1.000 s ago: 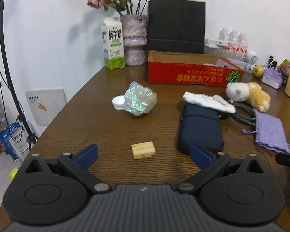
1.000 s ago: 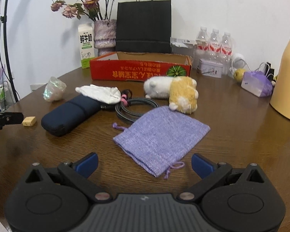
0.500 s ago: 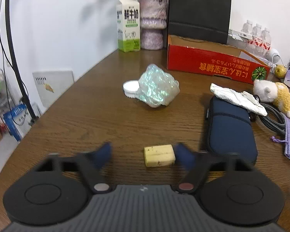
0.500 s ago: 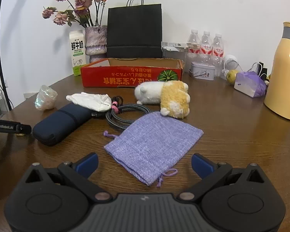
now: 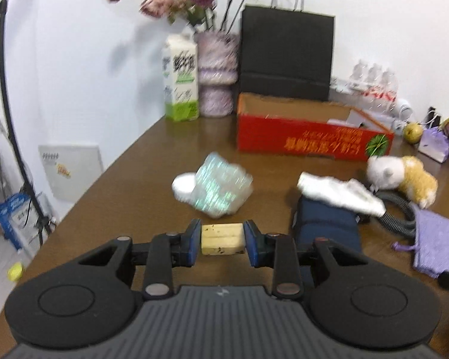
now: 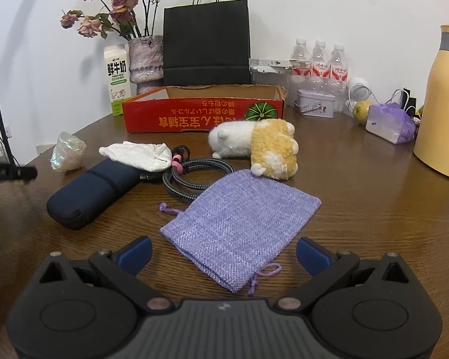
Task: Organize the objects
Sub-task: 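Grasp the small yellow sponge block with the left tool, then grasp the lilac burlap pouch with the right tool while left holds sponge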
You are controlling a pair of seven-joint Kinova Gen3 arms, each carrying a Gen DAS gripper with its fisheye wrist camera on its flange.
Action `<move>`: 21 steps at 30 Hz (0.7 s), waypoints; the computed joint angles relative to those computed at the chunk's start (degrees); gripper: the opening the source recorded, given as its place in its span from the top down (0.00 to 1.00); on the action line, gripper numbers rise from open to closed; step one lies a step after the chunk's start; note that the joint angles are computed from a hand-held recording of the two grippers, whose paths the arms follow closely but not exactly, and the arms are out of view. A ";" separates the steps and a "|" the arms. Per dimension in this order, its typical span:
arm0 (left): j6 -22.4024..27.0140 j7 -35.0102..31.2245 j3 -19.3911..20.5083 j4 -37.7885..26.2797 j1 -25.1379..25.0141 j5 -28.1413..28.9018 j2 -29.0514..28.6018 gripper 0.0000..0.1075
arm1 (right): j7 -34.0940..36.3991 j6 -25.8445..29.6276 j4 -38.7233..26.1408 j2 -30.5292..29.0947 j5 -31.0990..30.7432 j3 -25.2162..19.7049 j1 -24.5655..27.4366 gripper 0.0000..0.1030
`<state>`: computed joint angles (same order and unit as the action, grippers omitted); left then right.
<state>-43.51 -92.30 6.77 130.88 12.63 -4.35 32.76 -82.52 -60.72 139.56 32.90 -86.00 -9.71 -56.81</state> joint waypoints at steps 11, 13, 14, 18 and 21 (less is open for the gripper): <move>-4.23 2.18 1.63 -2.74 -1.35 -3.55 4.18 0.71 | 2.67 0.44 -1.43 -0.23 -2.61 -0.32 0.69 0.00; -5.12 3.58 2.00 -2.71 -2.60 -5.27 4.61 0.71 | 4.39 0.95 -1.99 -0.71 -3.54 -0.38 1.36 0.00; -5.81 3.75 1.87 -2.59 -2.67 -5.52 4.86 0.71 | 5.53 0.94 -2.44 -0.96 -4.30 -0.35 1.66 0.00; -6.57 5.21 2.08 -2.59 -3.88 -7.71 5.66 0.71 | 5.97 1.92 -2.55 -3.09 -3.14 -0.51 4.20 0.00; -9.16 5.65 2.07 -1.54 -4.72 -9.43 6.09 0.71 | 6.90 4.52 -3.56 -4.14 -1.22 0.21 7.31 0.00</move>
